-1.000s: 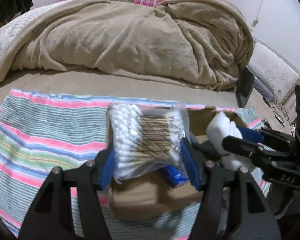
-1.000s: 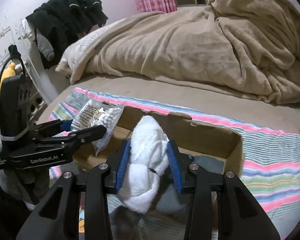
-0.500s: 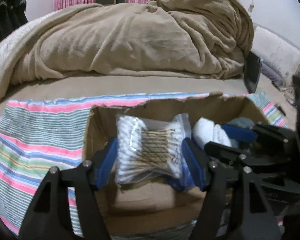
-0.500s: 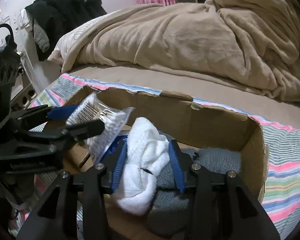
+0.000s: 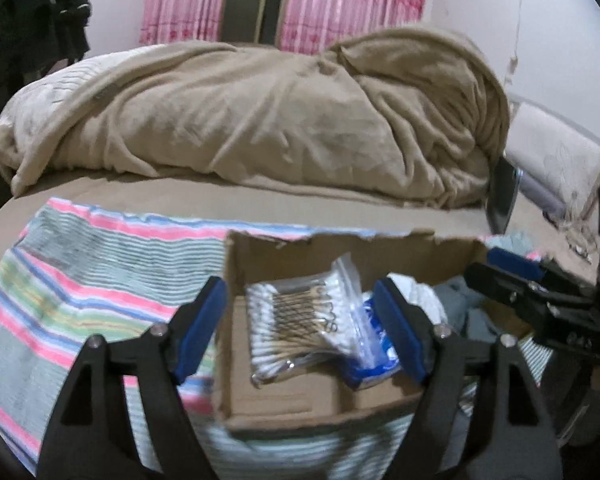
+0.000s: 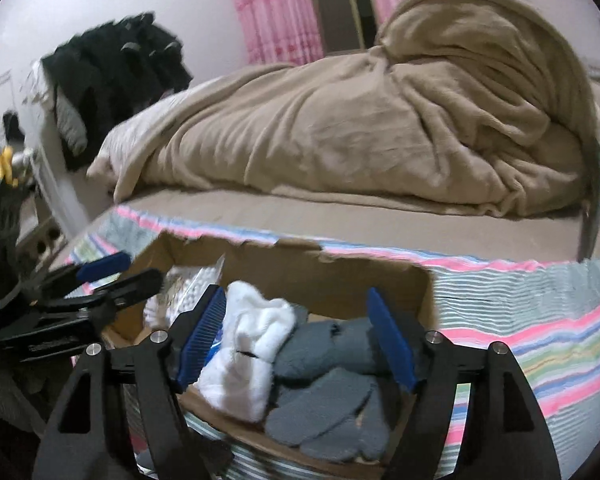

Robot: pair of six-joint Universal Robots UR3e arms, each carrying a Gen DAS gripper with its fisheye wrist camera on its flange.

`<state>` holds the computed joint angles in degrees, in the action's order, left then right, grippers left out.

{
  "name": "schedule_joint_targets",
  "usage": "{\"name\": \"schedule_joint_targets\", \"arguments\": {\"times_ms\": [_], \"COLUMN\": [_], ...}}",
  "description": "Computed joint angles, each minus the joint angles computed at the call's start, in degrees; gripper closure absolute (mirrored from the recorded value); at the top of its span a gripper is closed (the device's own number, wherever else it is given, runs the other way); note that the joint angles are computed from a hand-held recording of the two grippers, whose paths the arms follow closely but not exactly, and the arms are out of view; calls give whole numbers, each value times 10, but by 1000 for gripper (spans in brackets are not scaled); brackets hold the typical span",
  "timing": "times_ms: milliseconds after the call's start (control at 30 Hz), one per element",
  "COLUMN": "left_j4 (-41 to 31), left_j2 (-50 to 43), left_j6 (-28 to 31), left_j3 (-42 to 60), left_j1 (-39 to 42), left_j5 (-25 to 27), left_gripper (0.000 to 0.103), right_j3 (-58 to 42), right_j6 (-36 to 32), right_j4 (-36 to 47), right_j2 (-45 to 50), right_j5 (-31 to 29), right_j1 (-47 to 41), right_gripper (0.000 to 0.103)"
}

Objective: Organize objects
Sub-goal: 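Carry the swab bag into the box with the left tool while the right tool drops the socks in, then grasp the duck tissue pack with the left tool while the right tool grasps the dotted-grip glove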

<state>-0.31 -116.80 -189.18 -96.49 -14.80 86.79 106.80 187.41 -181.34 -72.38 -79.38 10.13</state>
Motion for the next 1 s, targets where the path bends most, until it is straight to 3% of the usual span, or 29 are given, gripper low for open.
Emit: {"name": "schedule_joint_targets", "arguments": {"times_ms": [367,667,833,1000], "left_j4": [69,91,107,102], "left_j2": [157,236,255,298], "left_j6": [-9,-27,-23,-32], "left_j3": [-226,-326,-371,-401], "left_j1": [23,18,23,57], "left_j5": [-25,-25,-31,-82], "left_gripper": [20,20,20,20], "right_j3": [181,288,310,310], "right_j6": [73,77,61,47], "right_j4": [-143,-218,-233,-215], "right_j2": [-113,-173,-188,-200], "right_j5": [-15,-42,-35,-20], "right_j1": [-25,4,13,17], "right_gripper": [26,25,25,25]}}
